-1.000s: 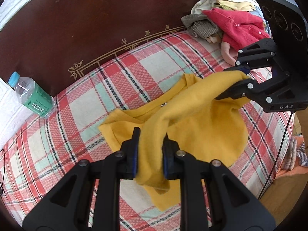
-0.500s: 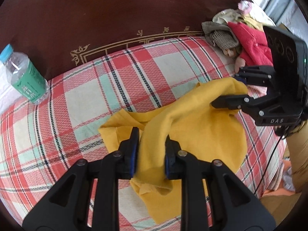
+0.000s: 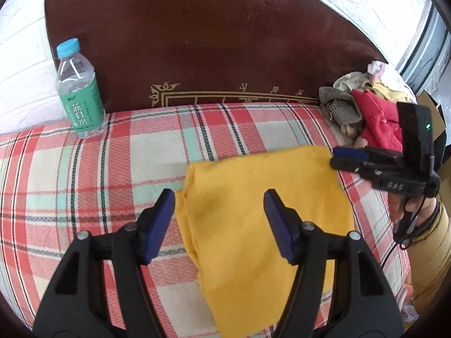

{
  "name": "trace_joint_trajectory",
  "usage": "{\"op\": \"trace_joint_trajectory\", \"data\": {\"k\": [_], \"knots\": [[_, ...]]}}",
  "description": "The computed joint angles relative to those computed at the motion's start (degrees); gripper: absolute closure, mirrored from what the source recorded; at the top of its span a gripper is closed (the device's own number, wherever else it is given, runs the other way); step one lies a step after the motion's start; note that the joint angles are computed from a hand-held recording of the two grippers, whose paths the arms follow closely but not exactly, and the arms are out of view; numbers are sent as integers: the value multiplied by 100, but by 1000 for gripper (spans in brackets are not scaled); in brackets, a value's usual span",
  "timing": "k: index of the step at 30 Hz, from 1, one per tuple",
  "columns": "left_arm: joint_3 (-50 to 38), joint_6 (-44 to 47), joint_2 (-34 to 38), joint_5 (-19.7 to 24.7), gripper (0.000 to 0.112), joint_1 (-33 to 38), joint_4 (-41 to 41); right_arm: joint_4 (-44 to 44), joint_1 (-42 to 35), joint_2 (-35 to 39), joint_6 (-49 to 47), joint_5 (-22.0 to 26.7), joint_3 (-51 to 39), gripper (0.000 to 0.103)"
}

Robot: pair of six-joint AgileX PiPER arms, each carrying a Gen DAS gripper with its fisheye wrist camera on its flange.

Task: Fold clothes

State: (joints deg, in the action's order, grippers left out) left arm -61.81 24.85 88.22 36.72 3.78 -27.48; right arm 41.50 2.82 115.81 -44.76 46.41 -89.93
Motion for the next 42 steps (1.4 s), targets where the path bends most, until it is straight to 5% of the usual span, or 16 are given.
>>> {"op": "trace_joint_trajectory", "data": {"k": [5, 9, 12, 19, 25, 31, 33, 36, 38, 40, 42], "knots": [[831, 942, -343, -515, 45, -314, -403, 991, 119, -806, -1861, 108, 1055, 62], [757, 550, 167, -781, 45, -393, -150, -56, 477, -234, -980, -274, 685, 63], [654, 333, 521, -900, 45, -257, -130, -39, 311, 432, -514, 10, 158, 63], [893, 1304, 236, -904, 45, 196, -1077, 710, -29, -156, -1259, 118, 838, 62], [1237, 1824, 125, -307, 45, 435, -1594, 1397, -160, -745, -2432, 365, 1963, 60], [1870, 2451, 158, -704, 40, 429, -2190, 882, 355, -714, -2212, -587, 2417, 59], [1887, 2324, 124, -612, 39, 472, -2143, 802, 404, -801, -2102, -636, 2454, 58], [1948, 2739, 91, 128, 39, 869, -2554, 1099, 95, -934, -2257, -178, 2501, 55], [2042, 2880, 78, 454, 39, 1080, -2713, 1491, -237, -1043, -2456, -2, 2647, 50], [2124, 2952, 73, 642, 39, 1229, -2758, 1816, -565, -1070, -2491, 178, 2796, 34], [2165, 3078, 129, 864, 37, 1368, -2869, 1940, -808, -913, -2270, 282, 2772, 32]]}}
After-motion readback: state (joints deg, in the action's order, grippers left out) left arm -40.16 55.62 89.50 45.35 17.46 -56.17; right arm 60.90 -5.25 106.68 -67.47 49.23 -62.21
